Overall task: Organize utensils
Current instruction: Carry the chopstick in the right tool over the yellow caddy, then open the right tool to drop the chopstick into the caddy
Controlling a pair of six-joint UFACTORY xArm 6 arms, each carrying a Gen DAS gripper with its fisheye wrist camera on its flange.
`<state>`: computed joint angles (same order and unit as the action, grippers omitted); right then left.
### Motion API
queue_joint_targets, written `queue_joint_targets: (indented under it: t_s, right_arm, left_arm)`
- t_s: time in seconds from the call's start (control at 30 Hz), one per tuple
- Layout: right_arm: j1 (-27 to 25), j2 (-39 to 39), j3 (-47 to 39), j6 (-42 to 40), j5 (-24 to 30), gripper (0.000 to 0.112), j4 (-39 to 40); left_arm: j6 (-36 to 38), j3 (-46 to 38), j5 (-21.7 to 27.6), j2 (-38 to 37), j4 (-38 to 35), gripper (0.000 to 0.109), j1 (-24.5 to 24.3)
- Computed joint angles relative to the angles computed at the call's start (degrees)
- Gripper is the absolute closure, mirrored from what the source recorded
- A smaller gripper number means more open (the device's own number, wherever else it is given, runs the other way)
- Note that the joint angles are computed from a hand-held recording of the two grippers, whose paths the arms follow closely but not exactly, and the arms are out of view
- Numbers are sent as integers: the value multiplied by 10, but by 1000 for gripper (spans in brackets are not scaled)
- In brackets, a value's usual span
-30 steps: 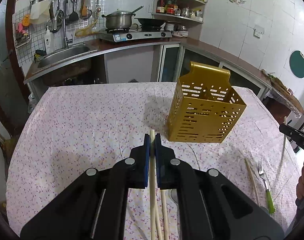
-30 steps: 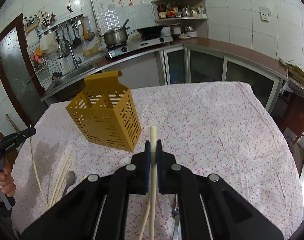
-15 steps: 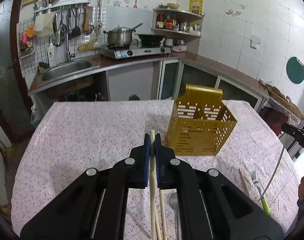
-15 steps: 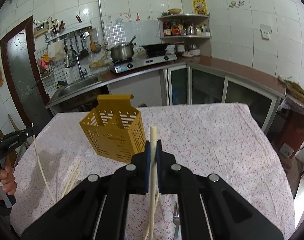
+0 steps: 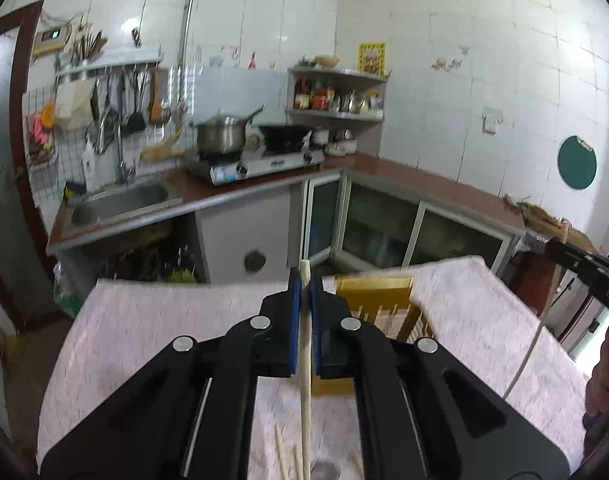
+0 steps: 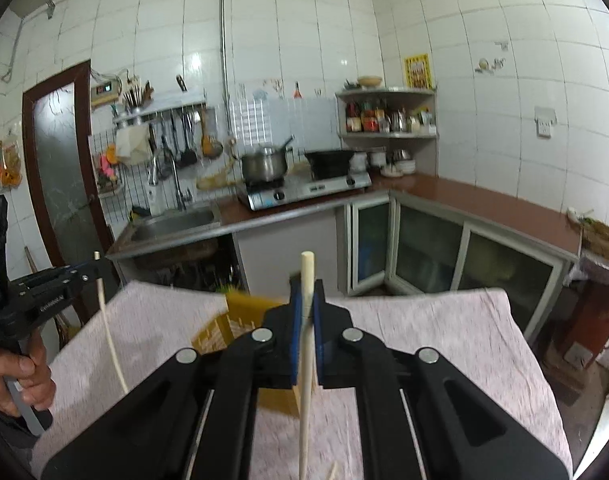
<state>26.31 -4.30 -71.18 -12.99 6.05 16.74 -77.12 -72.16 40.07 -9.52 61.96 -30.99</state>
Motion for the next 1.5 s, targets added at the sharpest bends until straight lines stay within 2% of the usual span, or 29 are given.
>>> queue_joint_targets:
  t_s: [0.17, 0.33, 0.47, 0.63, 0.9, 0.93, 0.97, 1.0, 1.17, 1.27, 1.37, 1.5]
  right_arm:
    - [3, 59, -79, 91, -22, 106, -117]
    - [9, 138, -175, 147, -29, 107, -184]
    - [0, 189, -229, 252, -46, 107, -300]
    - [7, 235, -271, 212, -42, 107, -251]
    - [12, 250, -275, 146, -35, 106, -173]
    - [11, 251, -275, 159, -35, 106, -185]
    - [10, 250, -275, 163, -31, 106, -188]
    - [11, 250, -278, 148, -27, 106, -172]
    - [9, 240, -271, 152, -26, 106, -174]
    - [3, 225, -257, 189, -28, 105, -214]
    - [-5, 194, -222, 199, -30, 105, -222]
    - [-19, 139, -146, 185, -37, 78, -209]
  left_arm:
    - [21, -111, -21, 76, 33, 105, 14]
    - [24, -208, -60, 157, 32, 105, 39]
    - [37, -271, -79, 221, 23, 105, 56]
    - [27, -287, -99, 256, 21, 105, 74]
    - [-4, -261, -124, 254, 51, 104, 88]
    - [-2, -259, -121, 252, 52, 97, 87]
    - [-5, -254, -121, 249, 52, 81, 87]
    - [-12, -248, -118, 245, 58, 74, 86]
    - [-24, -230, -107, 226, 65, 70, 84]
    - [-24, -212, -100, 207, 67, 68, 83]
    - [-38, -174, -92, 173, 75, 67, 83]
    - [-51, -100, -75, 110, 81, 66, 79]
